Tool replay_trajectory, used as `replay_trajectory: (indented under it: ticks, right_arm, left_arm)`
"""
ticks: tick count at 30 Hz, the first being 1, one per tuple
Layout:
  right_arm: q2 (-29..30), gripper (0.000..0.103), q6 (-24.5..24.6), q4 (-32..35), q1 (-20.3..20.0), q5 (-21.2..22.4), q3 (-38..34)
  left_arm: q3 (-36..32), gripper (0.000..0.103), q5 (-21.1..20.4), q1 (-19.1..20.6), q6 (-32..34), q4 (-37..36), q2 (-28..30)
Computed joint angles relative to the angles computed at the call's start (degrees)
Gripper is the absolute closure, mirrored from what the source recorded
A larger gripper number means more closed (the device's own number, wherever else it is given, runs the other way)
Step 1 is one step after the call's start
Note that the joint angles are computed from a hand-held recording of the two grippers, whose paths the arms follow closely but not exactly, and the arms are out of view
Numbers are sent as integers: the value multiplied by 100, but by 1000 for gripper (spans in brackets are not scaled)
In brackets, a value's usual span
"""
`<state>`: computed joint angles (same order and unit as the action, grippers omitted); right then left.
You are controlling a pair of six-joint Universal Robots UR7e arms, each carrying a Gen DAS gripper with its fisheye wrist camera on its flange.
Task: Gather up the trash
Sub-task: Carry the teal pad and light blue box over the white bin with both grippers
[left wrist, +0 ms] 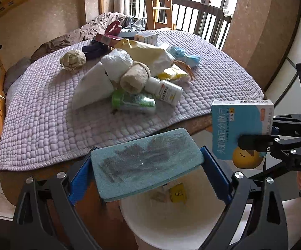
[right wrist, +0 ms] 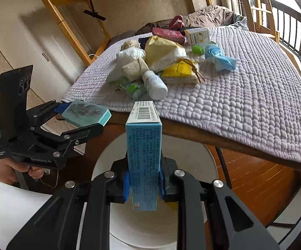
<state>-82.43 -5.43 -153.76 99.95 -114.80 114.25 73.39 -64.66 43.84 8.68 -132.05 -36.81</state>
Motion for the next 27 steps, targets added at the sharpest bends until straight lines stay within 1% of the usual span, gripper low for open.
replay_trajectory:
  ticks: [7,27]
  right_arm:
    - [-16,82,67,106,-45,-28,60]
    - [-74,82,186,319,-212,71,253]
  left_arm:
    - [75,7,27,2,-21,81,-9]
    - [270,7,81,8,-64,356,-20]
